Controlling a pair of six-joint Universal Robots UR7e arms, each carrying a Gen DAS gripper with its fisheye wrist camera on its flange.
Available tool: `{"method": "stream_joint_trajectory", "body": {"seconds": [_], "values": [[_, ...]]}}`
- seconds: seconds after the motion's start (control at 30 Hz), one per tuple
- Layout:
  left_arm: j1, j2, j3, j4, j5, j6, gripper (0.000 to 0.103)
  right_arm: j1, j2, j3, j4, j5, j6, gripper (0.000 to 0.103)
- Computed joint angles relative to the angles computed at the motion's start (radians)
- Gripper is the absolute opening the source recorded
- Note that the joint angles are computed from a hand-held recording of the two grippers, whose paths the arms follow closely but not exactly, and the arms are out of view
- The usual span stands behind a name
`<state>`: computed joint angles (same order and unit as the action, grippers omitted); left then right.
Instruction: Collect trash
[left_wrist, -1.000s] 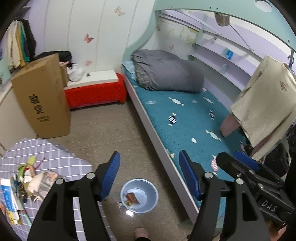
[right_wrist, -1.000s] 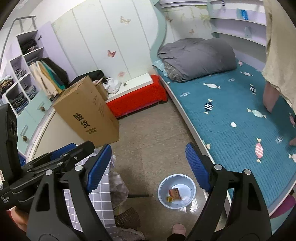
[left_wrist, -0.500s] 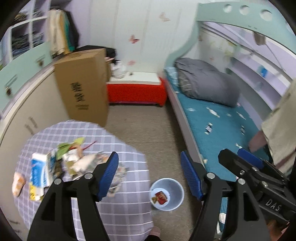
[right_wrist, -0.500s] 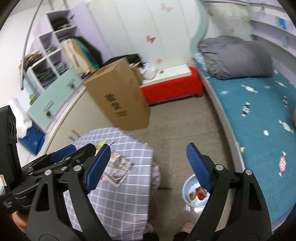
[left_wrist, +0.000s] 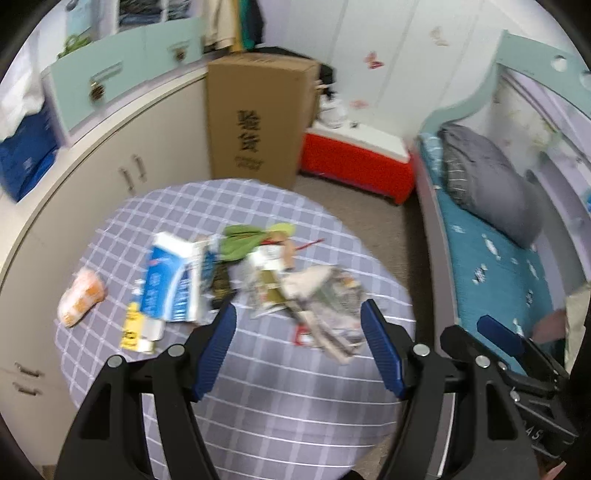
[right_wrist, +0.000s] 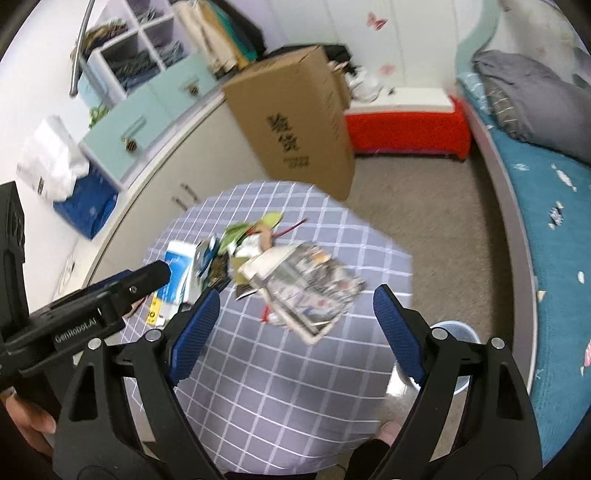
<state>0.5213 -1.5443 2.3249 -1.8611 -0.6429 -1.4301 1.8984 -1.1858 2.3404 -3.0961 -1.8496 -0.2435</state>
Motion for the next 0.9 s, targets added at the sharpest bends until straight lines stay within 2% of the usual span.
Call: {"method": "stream_joint_trajectory", "body": {"seconds": [0.13,0.27,0.43,0.6,0.77,0.87,0.9], "values": [[0.058,-0.079,0.018,0.085,-0.012,-0.021,0.069,0.029,0.105,-0.04,0.005,-0.008,0.03,0.084],[0.142,-0.131,0.035,0.089,-0.027,0.032,0.068,0.037,0.186,-0.069,-0.002,-0.023,0.056,0.084],[0.258,-0.138,0.051,-0.027,-0.04,0.193,0.068,0.044,0.282,-0.114,-0.006,-0.051,0.096,0.084],[0.362,-0.079,0.047,-0.179,-0.057,0.377,0.068,0.043,0.347,-0.153,0.006,-0.061,0.14,0.084],[0.441,-0.036,0.031,-0.25,-0.081,0.506,0.057,0.036,0.4,-0.189,0.039,-0.031,0.199,0.084],[0.469,-0.027,0.025,-0.263,-0.099,0.559,0.043,0.037,0.434,-0.205,0.036,-0.014,0.226,0.084],[0.476,-0.026,0.024,-0.269,-0.104,0.576,0.034,0.035,0.443,-0.208,0.032,-0.007,0.236,0.084]]}}
